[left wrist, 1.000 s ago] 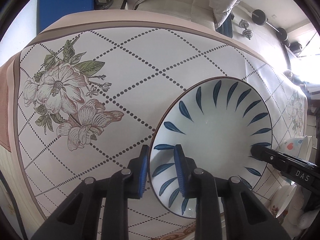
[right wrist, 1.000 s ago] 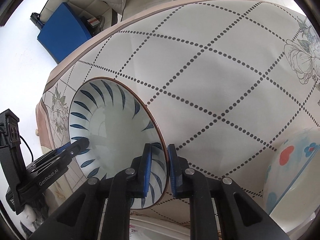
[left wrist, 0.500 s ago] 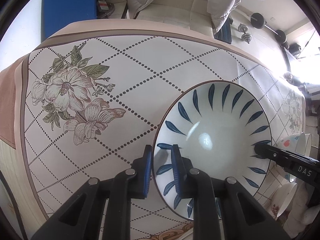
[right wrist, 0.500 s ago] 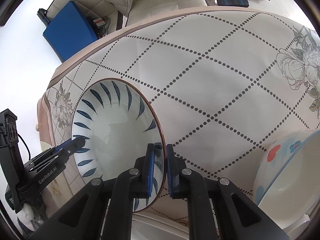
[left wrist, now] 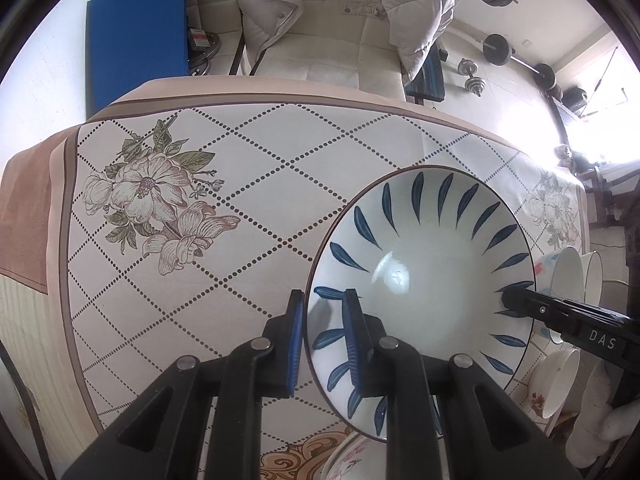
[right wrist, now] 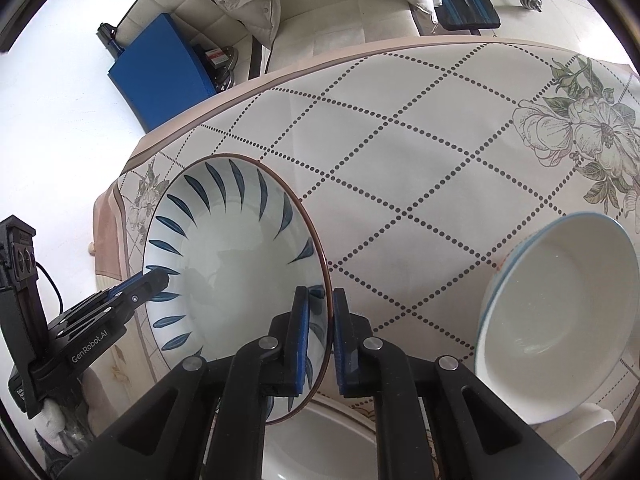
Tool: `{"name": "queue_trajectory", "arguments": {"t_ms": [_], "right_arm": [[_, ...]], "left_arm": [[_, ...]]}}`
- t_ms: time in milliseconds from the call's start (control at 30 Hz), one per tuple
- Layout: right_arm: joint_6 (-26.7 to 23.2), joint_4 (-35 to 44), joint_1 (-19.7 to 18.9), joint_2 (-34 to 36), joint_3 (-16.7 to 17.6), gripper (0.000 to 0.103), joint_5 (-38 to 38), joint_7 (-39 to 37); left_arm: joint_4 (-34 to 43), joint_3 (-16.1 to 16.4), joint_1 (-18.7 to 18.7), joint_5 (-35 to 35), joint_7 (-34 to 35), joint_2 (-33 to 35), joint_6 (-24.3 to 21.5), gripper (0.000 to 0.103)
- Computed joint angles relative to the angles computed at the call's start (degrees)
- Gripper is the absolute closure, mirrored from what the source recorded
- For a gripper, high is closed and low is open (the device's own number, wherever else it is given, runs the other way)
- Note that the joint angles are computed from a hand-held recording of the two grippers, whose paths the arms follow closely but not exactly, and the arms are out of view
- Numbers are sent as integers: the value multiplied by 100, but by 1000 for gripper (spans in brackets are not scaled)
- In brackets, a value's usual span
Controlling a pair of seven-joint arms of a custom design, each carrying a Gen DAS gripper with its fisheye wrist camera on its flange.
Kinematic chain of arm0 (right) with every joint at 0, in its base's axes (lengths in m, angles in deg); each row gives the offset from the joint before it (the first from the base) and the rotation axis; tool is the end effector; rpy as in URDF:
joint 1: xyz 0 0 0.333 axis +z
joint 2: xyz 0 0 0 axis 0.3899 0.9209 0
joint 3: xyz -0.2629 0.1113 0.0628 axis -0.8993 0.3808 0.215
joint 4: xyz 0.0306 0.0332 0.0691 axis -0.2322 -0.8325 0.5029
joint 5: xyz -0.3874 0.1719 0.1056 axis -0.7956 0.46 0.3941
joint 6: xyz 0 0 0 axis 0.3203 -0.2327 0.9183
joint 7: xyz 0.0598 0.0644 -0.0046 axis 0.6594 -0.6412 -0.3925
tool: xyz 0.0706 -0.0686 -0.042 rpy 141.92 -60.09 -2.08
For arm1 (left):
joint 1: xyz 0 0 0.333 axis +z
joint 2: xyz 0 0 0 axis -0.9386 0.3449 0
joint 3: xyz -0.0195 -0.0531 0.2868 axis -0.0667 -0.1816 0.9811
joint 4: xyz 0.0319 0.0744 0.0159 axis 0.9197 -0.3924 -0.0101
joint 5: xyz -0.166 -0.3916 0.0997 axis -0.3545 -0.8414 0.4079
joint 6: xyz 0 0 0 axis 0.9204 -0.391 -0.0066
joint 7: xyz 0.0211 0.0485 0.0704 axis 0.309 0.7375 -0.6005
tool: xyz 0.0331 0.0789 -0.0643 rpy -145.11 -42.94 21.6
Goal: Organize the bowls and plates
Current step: 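Lift the blue-striped plate and carry it toward the plate stack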
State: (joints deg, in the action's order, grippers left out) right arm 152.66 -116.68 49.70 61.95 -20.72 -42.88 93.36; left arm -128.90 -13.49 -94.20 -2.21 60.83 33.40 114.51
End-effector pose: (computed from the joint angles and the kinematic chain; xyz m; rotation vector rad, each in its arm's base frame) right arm 0.4391 0.3362 0.4790 -0.9964 2.5231 0.2838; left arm 0.5629 -0.4451 0.5180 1.2658 -2.7769 0.2425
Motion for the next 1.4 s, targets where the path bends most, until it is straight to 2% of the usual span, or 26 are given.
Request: {"name": "queue_trajectory", "arguments": {"t_ms": [533,700,1100,1200,1400], "right_arm": [[-669,-63,238,-988,496,91,-555,958],[-738,-150,379,-1240,643,91,-613,1300],[-937,-126,710,-1323,891,91,-701,1803],[-883,-103,832,-1180,912,91,-644,1831],[-412,-384,1067,-1010,897,91,-406,1941]], "left_arm": [[-1328,-121,130,-444,308,-1520,221,87],[-1674,-121,151,-557,471,-1928,237,87],[-2653,-80,166,-693,809,-2771,240,87],[-2894,-68,169,-658,863,-2893,214,87],[-3305,-31,186,-744,941,-3023,176,87]]}}
